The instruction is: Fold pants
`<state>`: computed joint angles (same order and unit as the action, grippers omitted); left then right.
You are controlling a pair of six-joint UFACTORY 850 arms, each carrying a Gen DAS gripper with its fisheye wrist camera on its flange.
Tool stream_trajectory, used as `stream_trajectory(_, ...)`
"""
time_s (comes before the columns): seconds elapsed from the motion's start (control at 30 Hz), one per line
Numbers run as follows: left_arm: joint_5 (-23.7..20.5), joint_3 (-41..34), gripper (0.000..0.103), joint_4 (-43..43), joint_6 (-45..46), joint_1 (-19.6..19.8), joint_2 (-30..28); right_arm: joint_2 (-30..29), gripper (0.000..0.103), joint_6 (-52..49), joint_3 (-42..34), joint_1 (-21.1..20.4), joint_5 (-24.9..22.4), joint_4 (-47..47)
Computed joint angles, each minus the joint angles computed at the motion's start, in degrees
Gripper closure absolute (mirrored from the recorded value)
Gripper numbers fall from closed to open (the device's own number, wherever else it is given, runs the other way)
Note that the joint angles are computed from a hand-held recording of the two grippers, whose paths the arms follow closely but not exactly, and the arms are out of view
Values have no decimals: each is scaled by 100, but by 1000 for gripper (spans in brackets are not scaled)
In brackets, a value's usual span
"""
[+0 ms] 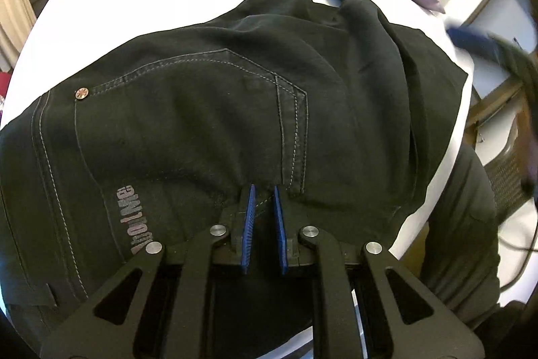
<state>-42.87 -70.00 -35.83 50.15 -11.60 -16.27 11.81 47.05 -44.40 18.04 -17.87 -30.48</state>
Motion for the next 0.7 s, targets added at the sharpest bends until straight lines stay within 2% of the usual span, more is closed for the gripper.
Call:
stream_trajectory(0.07,-72,-34,92,-98,-26,37,-43,-309,41,516,-358,-649,19,-119)
stream_trajectory(0.13,-124,-10,92,-203,27,102,-62,-834,40,771,-872,-977,-293,-204)
stream_trajectory(0.23,-226,-50,92,-294,-13,156,-113,-1841,40,580,-1833,-1340,-698,177)
stream_trajectory(0.37,-315,-59,92,-362,-6,213,-137,-3001,40,206,-2908,-1503,-1103,486)
stream_trajectory(0.47,-463,-122,92,-444,27,309,-204,-3825,40,83,-3721,-1543,-1649,557)
stream_trajectory(0.63,-519,-226,92,-439,-17,302,-295,-4606,40,-265,-4368,-1568,-2298,581)
stream_trajectory(0.67,-500,-232,92,-431,-36,278,-307,-4590,46,-246,-4319,-1566,-2204,496)
stream_trajectory(0.7,-481,-228,92,-426,-47,257,-309,-4514,78,-166,-4216,-1575,-2033,387)
